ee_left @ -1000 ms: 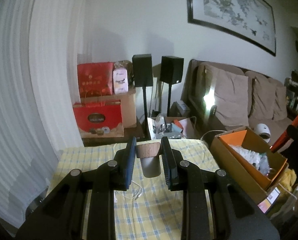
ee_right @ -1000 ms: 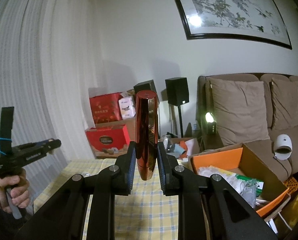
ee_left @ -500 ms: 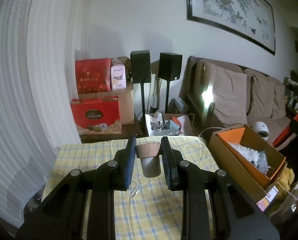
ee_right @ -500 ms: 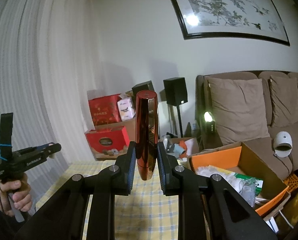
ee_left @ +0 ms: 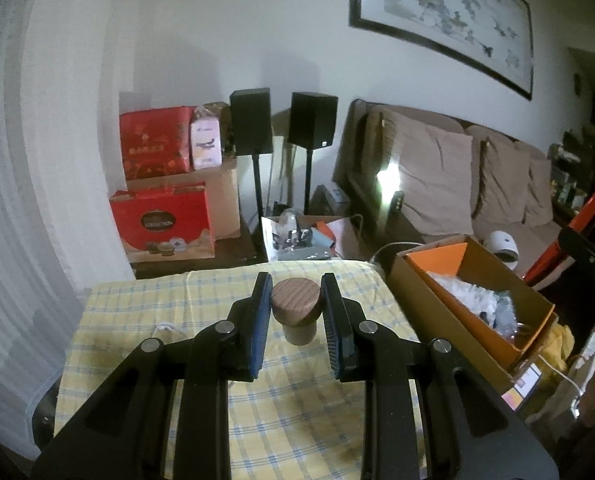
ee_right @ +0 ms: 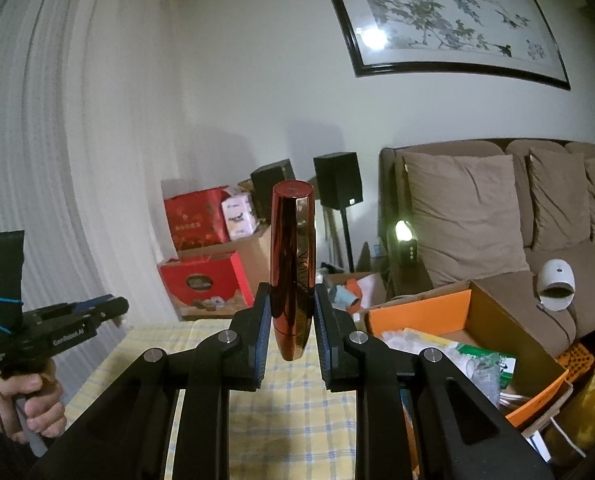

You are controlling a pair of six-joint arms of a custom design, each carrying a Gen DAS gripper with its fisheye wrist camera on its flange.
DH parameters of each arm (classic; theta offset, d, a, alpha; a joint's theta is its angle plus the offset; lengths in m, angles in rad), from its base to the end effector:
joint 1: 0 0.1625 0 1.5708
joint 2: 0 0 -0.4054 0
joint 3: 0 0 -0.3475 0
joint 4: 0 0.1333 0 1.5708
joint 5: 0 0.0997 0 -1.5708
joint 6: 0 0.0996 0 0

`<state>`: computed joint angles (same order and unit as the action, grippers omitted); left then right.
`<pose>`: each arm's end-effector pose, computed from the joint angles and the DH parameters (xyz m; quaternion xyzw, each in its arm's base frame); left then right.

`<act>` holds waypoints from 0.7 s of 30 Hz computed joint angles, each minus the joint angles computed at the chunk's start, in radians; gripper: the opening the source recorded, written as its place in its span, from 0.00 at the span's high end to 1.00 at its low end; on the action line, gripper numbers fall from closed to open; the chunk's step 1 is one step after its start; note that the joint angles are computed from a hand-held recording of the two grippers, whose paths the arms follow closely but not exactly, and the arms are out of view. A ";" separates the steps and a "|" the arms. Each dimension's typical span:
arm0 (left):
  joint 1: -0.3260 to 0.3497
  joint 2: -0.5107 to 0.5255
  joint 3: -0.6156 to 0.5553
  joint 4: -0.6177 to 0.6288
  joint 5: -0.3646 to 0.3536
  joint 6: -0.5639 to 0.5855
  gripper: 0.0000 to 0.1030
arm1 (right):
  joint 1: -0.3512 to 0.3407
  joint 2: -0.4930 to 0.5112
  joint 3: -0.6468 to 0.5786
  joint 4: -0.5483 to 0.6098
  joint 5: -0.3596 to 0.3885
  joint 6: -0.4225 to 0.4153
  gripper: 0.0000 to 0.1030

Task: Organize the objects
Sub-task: 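Swing both grippers toward the orange-lined box, carrying the red tube and beige cylinder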

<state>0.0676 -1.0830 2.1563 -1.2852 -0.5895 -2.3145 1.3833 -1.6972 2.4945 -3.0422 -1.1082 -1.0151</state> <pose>-0.3073 -0.2374 0.1061 0.0013 0.7473 -0.5296 0.4013 0.1140 -0.3526 0.3086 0.4388 -0.8106 0.3878 0.0037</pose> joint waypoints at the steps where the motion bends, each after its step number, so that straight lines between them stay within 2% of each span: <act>1: 0.004 0.006 -0.002 -0.006 0.005 0.005 0.78 | 0.002 0.003 -0.002 -0.004 -0.003 0.003 0.81; 9: 0.030 0.035 -0.015 -0.058 0.042 0.070 0.78 | 0.001 0.024 -0.016 -0.033 -0.018 0.024 0.81; 21: 0.088 0.094 -0.052 -0.193 0.154 0.210 0.78 | 0.003 0.061 -0.024 -0.096 -0.047 0.045 0.81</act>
